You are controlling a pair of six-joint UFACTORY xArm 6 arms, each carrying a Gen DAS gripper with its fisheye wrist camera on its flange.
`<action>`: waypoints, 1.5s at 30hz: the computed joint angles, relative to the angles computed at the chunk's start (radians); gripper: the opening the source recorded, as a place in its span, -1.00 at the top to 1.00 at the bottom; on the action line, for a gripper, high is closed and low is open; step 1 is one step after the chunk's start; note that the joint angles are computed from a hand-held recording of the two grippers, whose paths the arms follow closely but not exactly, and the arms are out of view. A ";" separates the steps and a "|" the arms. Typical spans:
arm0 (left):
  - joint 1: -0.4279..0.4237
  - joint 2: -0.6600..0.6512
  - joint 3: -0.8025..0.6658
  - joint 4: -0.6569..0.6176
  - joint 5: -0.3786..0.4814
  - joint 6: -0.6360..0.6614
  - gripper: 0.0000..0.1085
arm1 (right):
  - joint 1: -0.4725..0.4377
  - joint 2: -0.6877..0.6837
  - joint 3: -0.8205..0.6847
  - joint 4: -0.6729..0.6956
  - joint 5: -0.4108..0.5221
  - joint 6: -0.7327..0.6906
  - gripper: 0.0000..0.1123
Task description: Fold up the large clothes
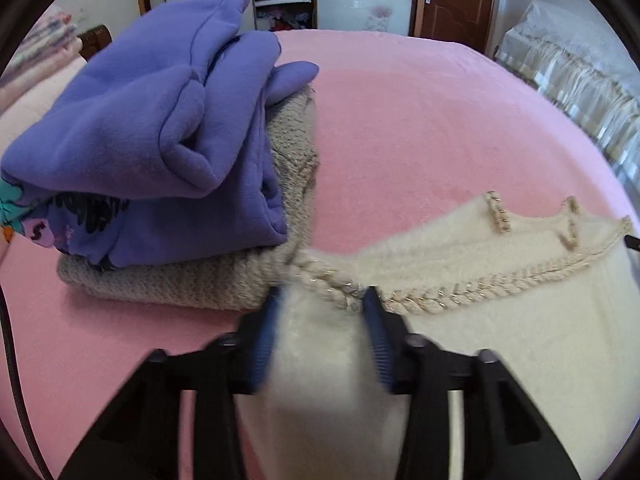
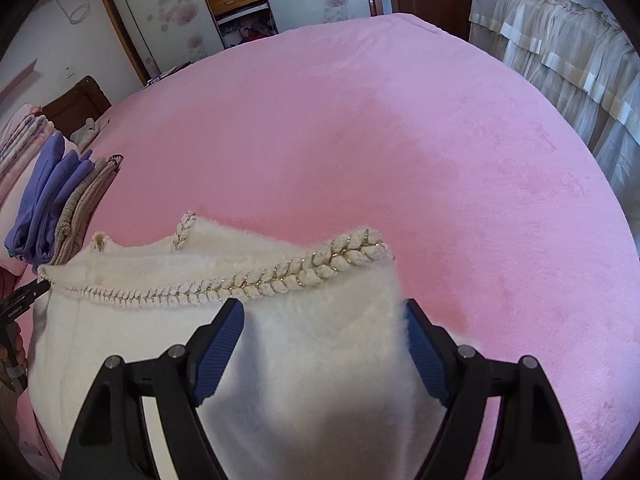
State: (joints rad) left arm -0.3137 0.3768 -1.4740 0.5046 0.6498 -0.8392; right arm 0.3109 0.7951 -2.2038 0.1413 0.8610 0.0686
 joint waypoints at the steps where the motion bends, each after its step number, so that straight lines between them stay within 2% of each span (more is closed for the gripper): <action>1: -0.004 0.012 -0.021 0.010 0.037 0.003 0.64 | 0.000 0.009 -0.012 -0.002 0.005 0.000 0.19; 2: -0.008 0.016 -0.028 0.029 0.050 -0.009 0.70 | -0.002 0.008 -0.004 -0.010 -0.006 0.012 0.37; 3: -0.015 0.017 -0.032 0.069 0.066 -0.032 0.75 | -0.002 -0.001 0.012 -0.024 -0.019 0.027 0.71; 4: -0.025 0.024 -0.045 0.107 0.086 -0.056 0.77 | -0.001 -0.026 0.056 -0.029 -0.060 0.033 0.81; 5: -0.037 0.030 -0.057 0.148 0.107 -0.085 0.83 | 0.002 -0.058 0.112 -0.047 -0.116 0.048 0.82; 8: -0.067 0.009 -0.050 0.286 0.140 -0.211 0.85 | 0.009 -0.132 0.232 -0.099 -0.241 0.099 0.85; 11: -0.059 -0.015 -0.023 0.311 0.110 -0.295 0.85 | 0.003 -0.169 0.291 -0.116 -0.320 0.153 0.86; 13: -0.047 0.012 -0.040 0.250 0.119 -0.258 0.85 | -0.002 -0.133 0.239 -0.124 -0.265 0.176 0.86; 15: -0.051 0.041 -0.066 0.251 0.141 -0.246 0.85 | 0.002 -0.071 0.152 -0.160 -0.186 0.201 0.86; 18: -0.061 0.082 -0.101 0.257 0.159 -0.242 0.84 | 0.011 -0.015 0.090 -0.230 -0.143 0.227 0.85; 22: -0.055 0.094 -0.092 0.271 0.134 -0.264 0.80 | 0.004 0.009 0.076 -0.222 -0.131 0.244 0.81; 24: -0.059 0.096 -0.091 0.280 0.133 -0.268 0.74 | 0.007 0.008 0.071 -0.252 -0.117 0.261 0.72; 25: -0.062 0.093 -0.090 0.279 0.133 -0.267 0.74 | 0.010 0.007 0.063 -0.279 -0.100 0.276 0.59; 28: -0.079 0.060 -0.080 0.255 0.150 -0.256 0.50 | 0.019 -0.039 0.094 -0.360 -0.085 0.322 0.23; 30: -0.100 0.035 -0.082 0.264 0.206 -0.286 -0.26 | 0.021 -0.097 0.155 -0.352 -0.113 0.326 0.22; 31: -0.113 0.013 -0.075 0.292 0.233 -0.323 -0.35 | 0.024 -0.129 0.188 -0.348 -0.128 0.330 0.22; 34: -0.159 -0.094 -0.008 0.335 0.234 -0.388 -0.39 | 0.043 -0.261 0.325 -0.340 -0.207 0.323 0.22; 37: -0.239 -0.183 0.045 0.360 0.267 -0.434 -0.40 | 0.095 -0.406 0.486 -0.339 -0.273 0.319 0.21; 40: -0.327 -0.256 0.116 0.365 0.237 -0.528 -0.42 | 0.176 -0.507 0.625 -0.197 -0.305 0.221 0.21; 42: -0.375 -0.270 0.149 0.352 0.186 -0.606 -0.42 | 0.239 -0.546 0.698 -0.069 -0.326 0.143 0.21; 45: -0.430 -0.243 0.159 0.353 0.159 -0.697 -0.41 | 0.336 -0.574 0.790 -0.014 -0.405 0.126 0.21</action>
State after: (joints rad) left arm -0.7439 0.1333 -1.3148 0.8575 0.8086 -1.5367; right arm 0.6473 0.2212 -1.4135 0.1276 0.4558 0.1947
